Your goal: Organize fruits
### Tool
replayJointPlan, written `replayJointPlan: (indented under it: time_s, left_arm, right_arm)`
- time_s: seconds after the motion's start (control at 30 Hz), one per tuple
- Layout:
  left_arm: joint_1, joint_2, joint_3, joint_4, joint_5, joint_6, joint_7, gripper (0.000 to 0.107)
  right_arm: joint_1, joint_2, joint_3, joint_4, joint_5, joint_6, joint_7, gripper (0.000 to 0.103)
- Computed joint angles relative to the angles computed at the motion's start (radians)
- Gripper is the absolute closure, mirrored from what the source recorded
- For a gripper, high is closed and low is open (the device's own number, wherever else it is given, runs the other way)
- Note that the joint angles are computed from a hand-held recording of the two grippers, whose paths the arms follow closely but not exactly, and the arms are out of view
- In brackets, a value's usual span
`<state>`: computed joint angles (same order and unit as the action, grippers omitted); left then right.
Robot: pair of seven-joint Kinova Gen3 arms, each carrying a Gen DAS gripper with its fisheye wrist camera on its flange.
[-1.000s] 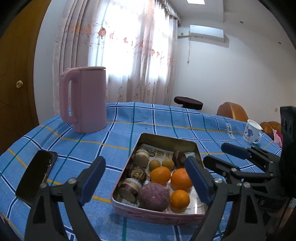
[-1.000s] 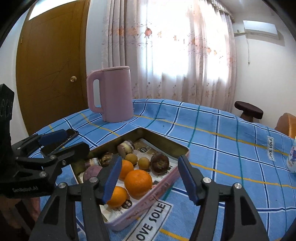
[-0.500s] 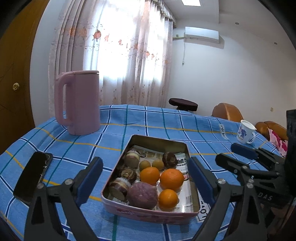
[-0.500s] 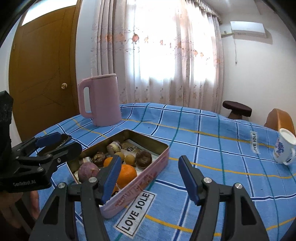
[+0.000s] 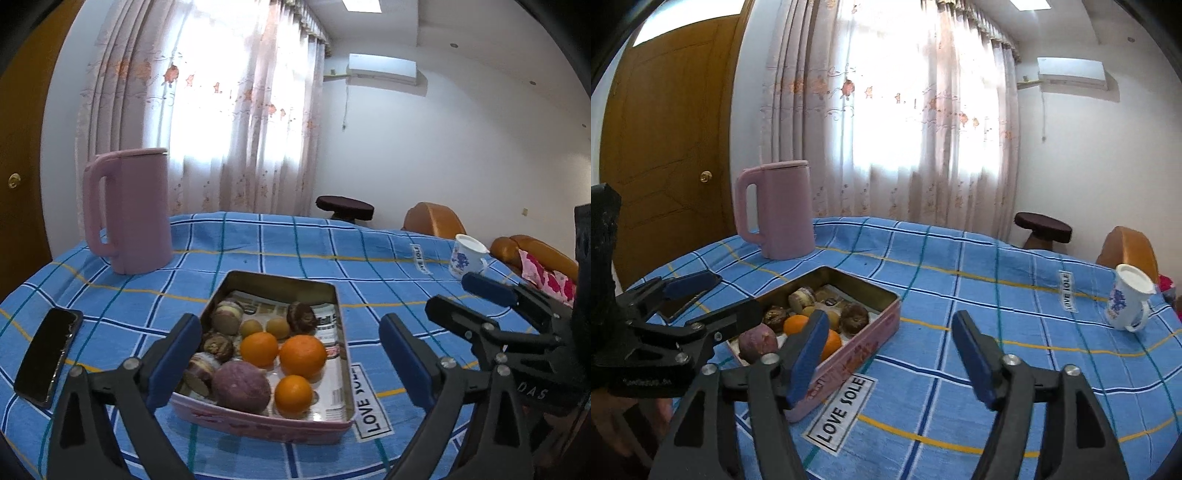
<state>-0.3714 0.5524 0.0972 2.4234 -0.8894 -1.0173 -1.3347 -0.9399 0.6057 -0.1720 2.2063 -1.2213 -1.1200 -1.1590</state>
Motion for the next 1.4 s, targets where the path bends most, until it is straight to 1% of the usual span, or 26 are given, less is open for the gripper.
replayJointPlan:
  time_s: [0.23, 0.33, 0.53, 0.73, 1.03, 1.2, 1.27, 1.4]
  left_arm:
    - [-0.014, -0.002, 0.0, 0.012, -0.064, -0.023, -0.016, 0.007]
    - [-0.002, -0.002, -0.007, 0.026, -0.052, -0.032, -0.057, 0.005]
    - [-0.011, 0.001, -0.008, 0.03, -0.045, -0.035, -0.069, 0.005]
    - [-0.002, -0.005, -0.008, 0.039, -0.006, -0.033, -0.076, 0.005]
    - [0.02, -0.023, -0.008, 0.052, 0.054, -0.024, -0.094, 0.005]
    - [0.028, -0.03, -0.008, 0.065, 0.089, -0.036, -0.1, 0.005]
    - [0.03, -0.038, -0.005, 0.06, 0.088, -0.017, -0.085, 0.005]
    - [0.049, -0.043, -0.007, 0.063, 0.129, -0.007, -0.087, 0.004]
  right_arm:
    - [-0.026, 0.0, -0.012, 0.006, -0.071, -0.059, -0.026, 0.027]
    - [-0.026, 0.003, -0.017, -0.004, -0.084, -0.068, -0.019, 0.027]
    - [-0.025, 0.02, -0.024, -0.016, -0.069, -0.08, -0.021, 0.027]
    - [-0.026, 0.023, -0.024, -0.005, -0.054, -0.085, -0.041, 0.027]
    - [-0.034, 0.025, -0.022, 0.038, -0.033, -0.118, -0.122, 0.027]
    - [-0.046, 0.027, -0.019, 0.058, -0.04, -0.139, -0.154, 0.027]
    - [-0.049, 0.026, -0.019, 0.062, -0.042, -0.143, -0.159, 0.027]
    - [-0.052, 0.029, -0.019, 0.066, -0.042, -0.147, -0.166, 0.027]
